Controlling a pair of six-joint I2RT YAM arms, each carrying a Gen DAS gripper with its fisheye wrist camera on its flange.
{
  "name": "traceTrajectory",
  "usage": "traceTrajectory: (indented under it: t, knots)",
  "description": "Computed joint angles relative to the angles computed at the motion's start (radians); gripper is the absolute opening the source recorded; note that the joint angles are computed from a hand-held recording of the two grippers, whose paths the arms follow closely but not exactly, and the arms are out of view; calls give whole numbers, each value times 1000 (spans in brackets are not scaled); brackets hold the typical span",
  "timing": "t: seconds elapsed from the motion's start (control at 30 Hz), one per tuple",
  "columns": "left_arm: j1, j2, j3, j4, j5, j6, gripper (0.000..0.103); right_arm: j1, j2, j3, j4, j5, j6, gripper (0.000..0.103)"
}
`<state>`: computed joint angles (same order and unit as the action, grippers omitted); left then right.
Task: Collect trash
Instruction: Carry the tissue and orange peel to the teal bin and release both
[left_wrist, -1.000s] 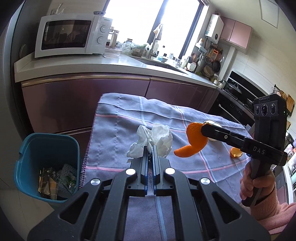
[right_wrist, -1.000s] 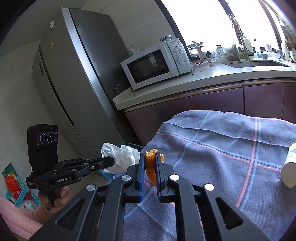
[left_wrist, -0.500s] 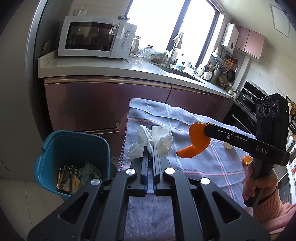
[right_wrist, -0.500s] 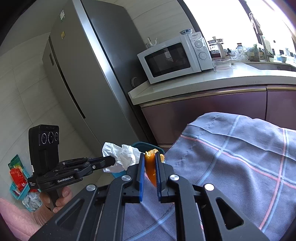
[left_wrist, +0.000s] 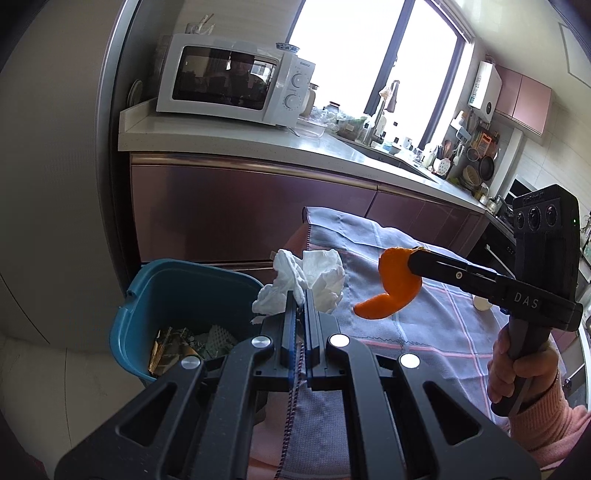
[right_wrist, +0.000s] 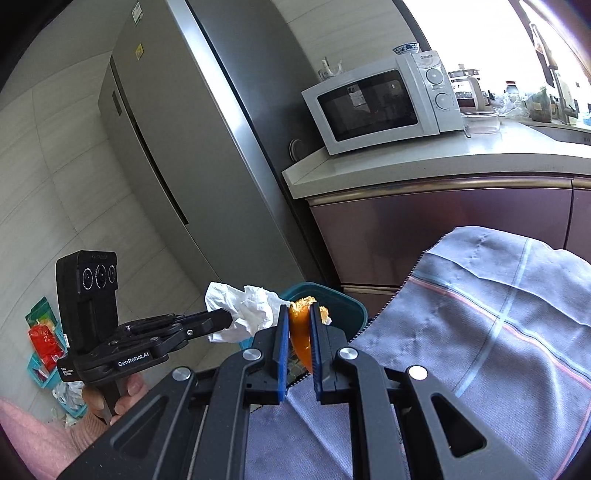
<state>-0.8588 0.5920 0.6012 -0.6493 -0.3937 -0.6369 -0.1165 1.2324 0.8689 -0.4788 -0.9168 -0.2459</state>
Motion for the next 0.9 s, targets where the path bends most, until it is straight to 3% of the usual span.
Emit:
traceTrajectory:
  t: [0.6,0.9]
  knots:
    - [193,-60,-29,-30,86,77,4,181,101,47,102,80,105,10]
    - [337,-51,-51,-4,176,148,4,251,173,74,149,138,141,10]
